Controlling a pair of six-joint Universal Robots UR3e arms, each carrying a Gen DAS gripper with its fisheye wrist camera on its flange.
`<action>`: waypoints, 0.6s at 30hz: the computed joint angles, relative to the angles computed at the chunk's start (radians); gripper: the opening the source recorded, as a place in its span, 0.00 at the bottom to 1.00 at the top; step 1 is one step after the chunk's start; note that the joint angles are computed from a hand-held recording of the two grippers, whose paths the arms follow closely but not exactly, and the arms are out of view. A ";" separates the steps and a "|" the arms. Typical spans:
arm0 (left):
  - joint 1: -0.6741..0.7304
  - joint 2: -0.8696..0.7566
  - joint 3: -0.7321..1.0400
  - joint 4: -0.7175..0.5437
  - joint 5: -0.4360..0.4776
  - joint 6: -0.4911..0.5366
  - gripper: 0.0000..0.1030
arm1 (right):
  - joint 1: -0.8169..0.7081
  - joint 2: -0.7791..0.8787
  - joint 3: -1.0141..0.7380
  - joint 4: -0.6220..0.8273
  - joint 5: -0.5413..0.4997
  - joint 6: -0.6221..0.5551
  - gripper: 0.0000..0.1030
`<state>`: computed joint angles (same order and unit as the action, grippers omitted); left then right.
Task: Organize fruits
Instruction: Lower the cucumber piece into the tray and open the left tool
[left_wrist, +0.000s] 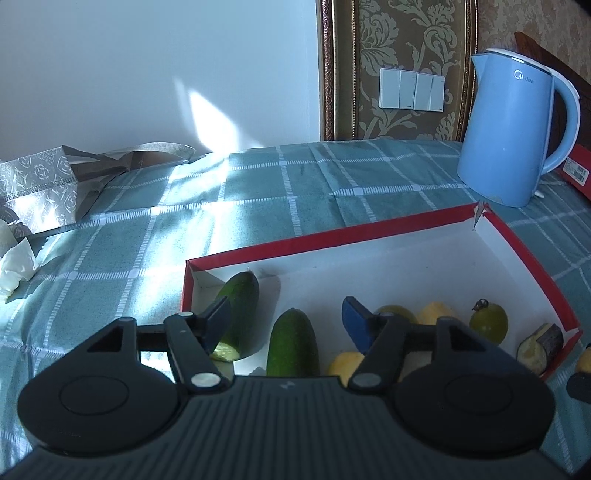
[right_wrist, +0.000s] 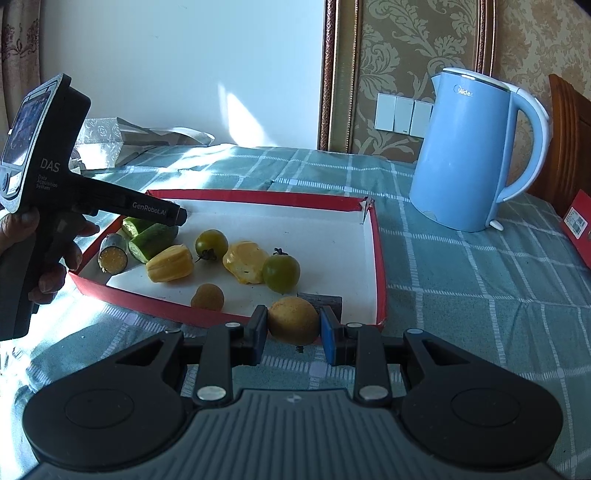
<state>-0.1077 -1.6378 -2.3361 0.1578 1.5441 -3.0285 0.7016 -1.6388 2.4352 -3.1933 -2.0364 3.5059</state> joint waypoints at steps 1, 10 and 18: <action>0.000 0.010 -0.018 0.016 0.012 0.002 0.70 | 0.000 0.004 -0.006 -0.002 0.000 -0.006 0.29; 0.097 0.316 -0.200 -0.094 -0.044 0.011 0.71 | -0.023 0.073 -0.101 -0.028 0.026 -0.096 0.29; 0.176 0.717 -0.325 -0.413 -0.121 0.046 0.72 | -0.119 0.212 -0.228 -0.072 0.095 -0.169 0.29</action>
<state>0.0688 -0.9207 -2.6611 -0.2555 1.4232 -2.9829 0.5825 -1.4271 2.2074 -3.2650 -1.9414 3.3366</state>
